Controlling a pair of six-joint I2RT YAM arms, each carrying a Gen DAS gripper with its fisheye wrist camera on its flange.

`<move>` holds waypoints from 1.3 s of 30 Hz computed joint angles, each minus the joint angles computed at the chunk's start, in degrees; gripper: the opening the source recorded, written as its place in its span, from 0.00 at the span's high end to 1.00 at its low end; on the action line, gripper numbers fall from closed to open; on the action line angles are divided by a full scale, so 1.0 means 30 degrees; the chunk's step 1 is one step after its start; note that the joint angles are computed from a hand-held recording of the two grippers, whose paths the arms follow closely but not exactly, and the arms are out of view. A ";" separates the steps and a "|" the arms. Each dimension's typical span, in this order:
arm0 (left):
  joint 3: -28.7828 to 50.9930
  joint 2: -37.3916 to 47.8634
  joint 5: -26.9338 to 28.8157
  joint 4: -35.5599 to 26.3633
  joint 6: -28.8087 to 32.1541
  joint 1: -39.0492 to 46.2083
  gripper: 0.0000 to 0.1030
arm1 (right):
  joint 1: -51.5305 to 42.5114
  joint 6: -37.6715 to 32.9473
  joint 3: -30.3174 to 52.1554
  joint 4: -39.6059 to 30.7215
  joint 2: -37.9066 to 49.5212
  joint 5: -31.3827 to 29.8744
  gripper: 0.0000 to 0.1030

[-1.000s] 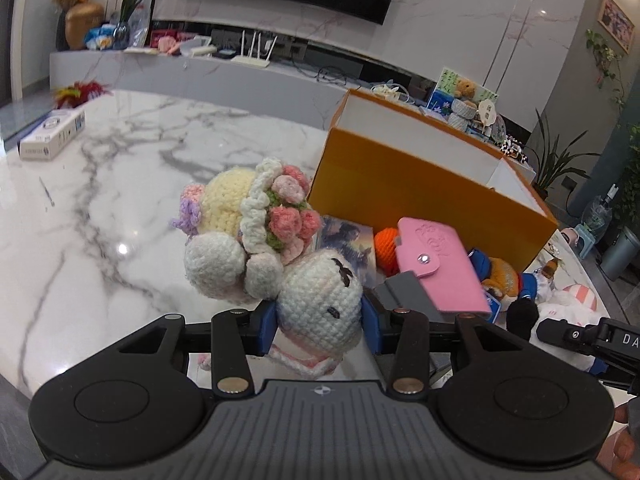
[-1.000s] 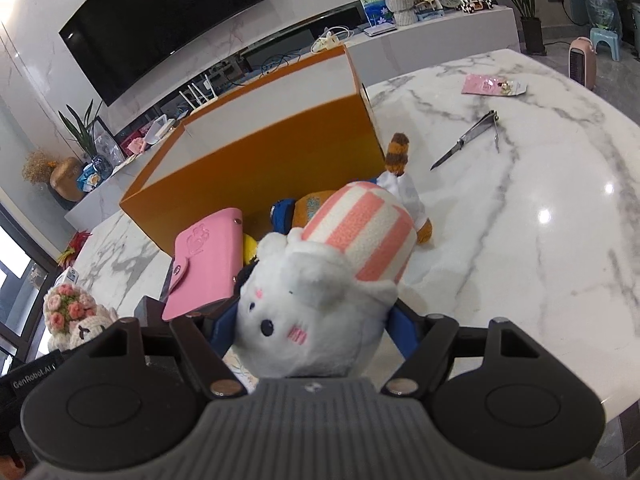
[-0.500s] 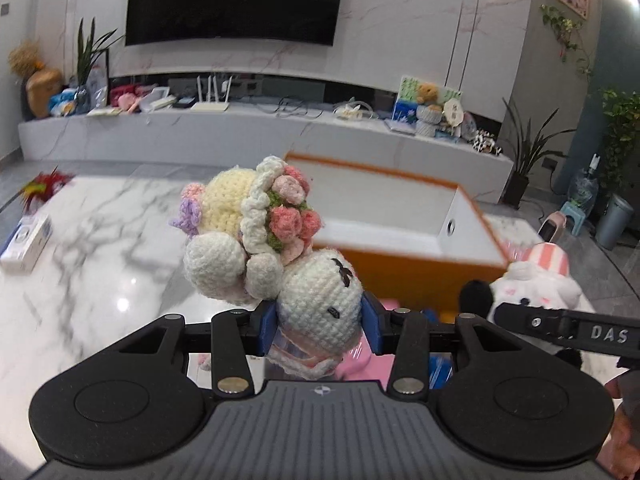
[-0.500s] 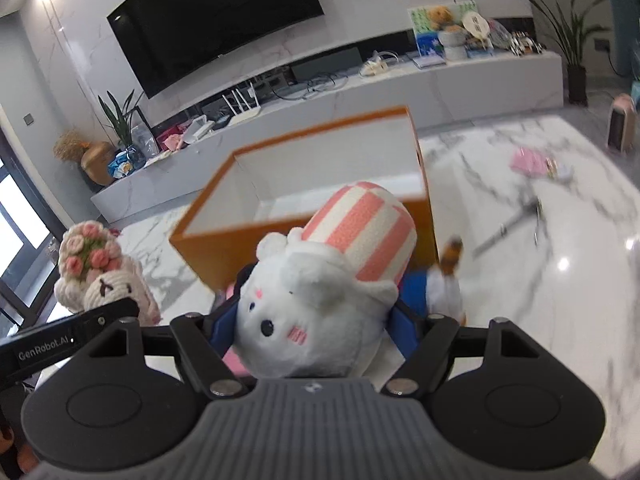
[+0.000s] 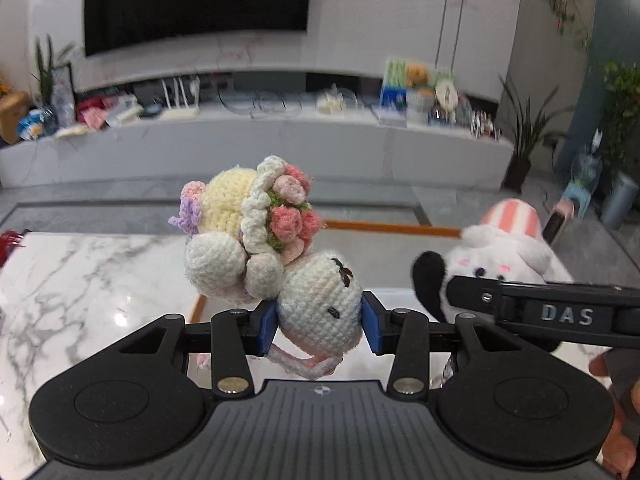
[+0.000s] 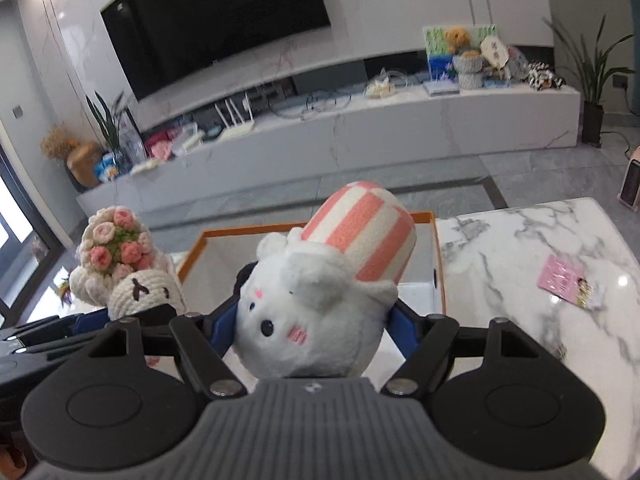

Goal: Organize objects
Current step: 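Lift both plush toys and carry them over the orange box, then lower both plush toys into the orange box and open both tools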

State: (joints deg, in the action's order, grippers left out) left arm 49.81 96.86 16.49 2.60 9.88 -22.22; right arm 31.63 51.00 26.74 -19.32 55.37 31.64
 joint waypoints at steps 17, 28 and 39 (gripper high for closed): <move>0.7810 0.7593 -0.3893 -0.5004 0.0957 -0.1474 0.52 | -0.6525 -0.6997 0.4139 0.3000 1.1402 -0.7023 0.26; 1.0128 0.9705 -0.4642 -0.7791 0.1694 -0.1653 0.52 | -0.7157 -0.9129 0.5765 0.1693 1.4328 -0.7632 0.26; 1.1903 1.0691 -0.5054 -0.9797 0.1948 -0.1575 0.51 | -0.8841 -0.9962 0.7159 0.0513 1.5838 -0.9517 0.25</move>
State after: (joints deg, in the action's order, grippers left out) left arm 85.52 128.93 1.33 -26.79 15.72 -26.94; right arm 5.11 21.11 48.21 -17.78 102.89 3.09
